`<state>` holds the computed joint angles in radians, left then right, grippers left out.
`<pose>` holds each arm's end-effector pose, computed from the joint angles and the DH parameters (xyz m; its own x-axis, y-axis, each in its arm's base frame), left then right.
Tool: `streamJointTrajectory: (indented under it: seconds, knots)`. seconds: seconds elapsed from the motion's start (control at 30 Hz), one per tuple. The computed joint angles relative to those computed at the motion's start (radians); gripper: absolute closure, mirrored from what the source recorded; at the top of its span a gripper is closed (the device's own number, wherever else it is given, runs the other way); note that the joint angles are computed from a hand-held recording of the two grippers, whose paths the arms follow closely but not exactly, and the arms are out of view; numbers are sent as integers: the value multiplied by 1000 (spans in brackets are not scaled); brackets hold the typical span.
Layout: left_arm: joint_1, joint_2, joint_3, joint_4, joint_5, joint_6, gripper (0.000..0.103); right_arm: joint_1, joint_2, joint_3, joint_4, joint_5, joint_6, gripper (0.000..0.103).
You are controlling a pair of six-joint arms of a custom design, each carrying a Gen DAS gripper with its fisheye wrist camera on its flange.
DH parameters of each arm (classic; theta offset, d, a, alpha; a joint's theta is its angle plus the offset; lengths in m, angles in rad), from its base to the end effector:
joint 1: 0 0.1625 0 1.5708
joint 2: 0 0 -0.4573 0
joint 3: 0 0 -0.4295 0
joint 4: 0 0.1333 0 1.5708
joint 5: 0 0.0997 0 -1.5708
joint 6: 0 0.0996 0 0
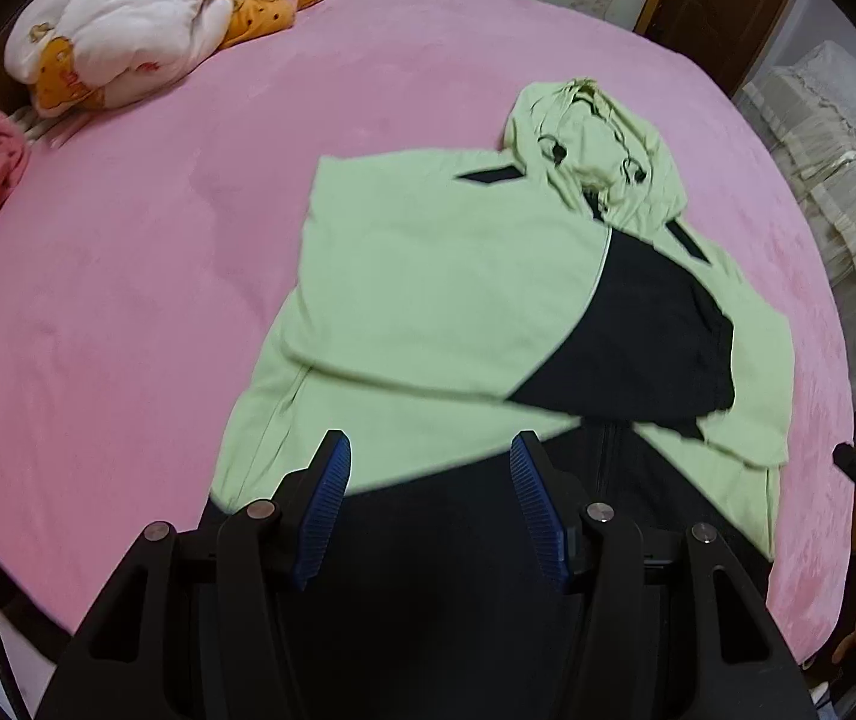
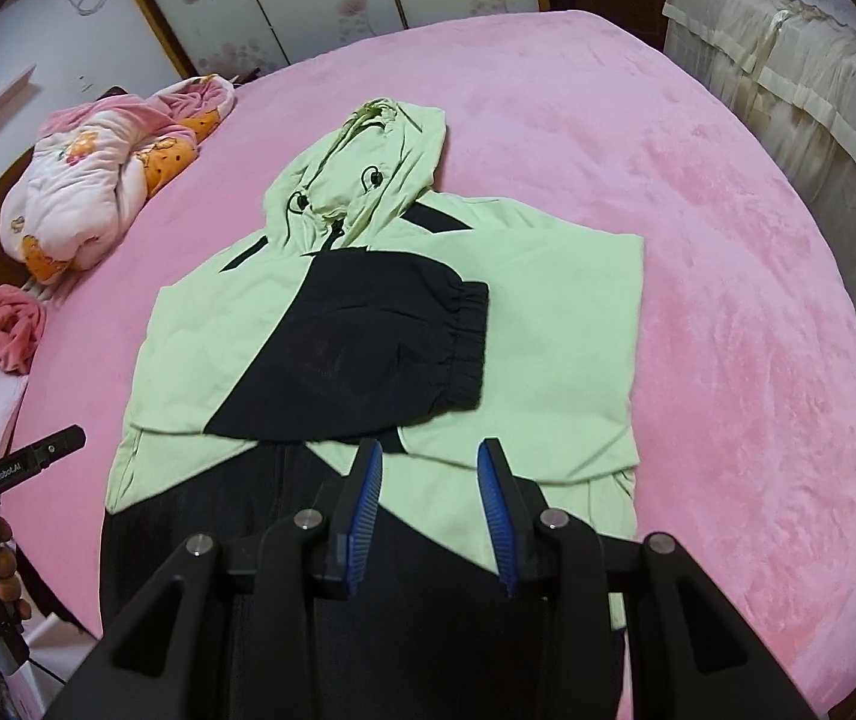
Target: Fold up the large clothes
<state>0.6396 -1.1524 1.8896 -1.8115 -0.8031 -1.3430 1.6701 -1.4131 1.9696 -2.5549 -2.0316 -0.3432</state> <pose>-0.3263 -0.4951 0.1811 -0.7243 -0.3363 -0.6019 -0.0005 0.8732 -0.4873 0.1445 -0.5526 0.3474 -0.8262 -0.2155 0.5206 -0.3910 0.8845 -0.2543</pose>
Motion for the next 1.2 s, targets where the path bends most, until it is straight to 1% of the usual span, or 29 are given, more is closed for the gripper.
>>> streamJointTrajectory:
  seconds: [0.07, 0.17, 0.23, 0.37, 0.43, 0.53, 0.63, 0.8, 0.87, 0.93, 1.0, 1.03, 1.1, 1.2]
  knots:
    - [-28, -12, 9, 45, -12, -37, 49, 0, -28, 17, -5, 15, -11, 70]
    - [-62, -29, 21, 89, -29, -63, 49, -2, -84, 48, -15, 69, -33, 70]
    - [-78, -41, 28, 111, -40, -75, 49, 0, -116, 70, -22, 92, -60, 70]
    - [-101, -74, 54, 125, -66, -85, 49, 18, -162, 103, 9, 62, -86, 69]
    - [-112, -95, 77, 119, -72, -83, 49, 20, -189, 122, 29, 62, -86, 69]
    - [-127, -122, 103, 143, -87, -83, 49, 29, -223, 160, 27, 27, -66, 69]
    - [-145, -162, 144, 143, -113, -78, 49, 35, -253, 194, 41, -18, -16, 69]
    - [-160, -243, 231, 142, -176, -102, 49, 23, -321, 257, 72, -46, 77, 69]
    - [-164, -280, 271, 136, -203, -116, 49, 13, -344, 280, 84, -52, 104, 69]
    - [-168, -323, 316, 132, -235, -132, 49, -7, -382, 310, 98, -43, 118, 69]
    - [-174, -359, 356, 134, -260, -144, 49, -19, -411, 341, 96, -64, 131, 69]
    - [-176, -374, 373, 132, -270, -146, 49, -26, -423, 352, 96, -66, 133, 68]
    - [-180, -407, 412, 137, -296, -156, 49, -48, -454, 384, 91, -76, 141, 58]
    - [-182, -451, 462, 135, -324, -161, 49, -84, -500, 430, 65, -97, 136, 53]
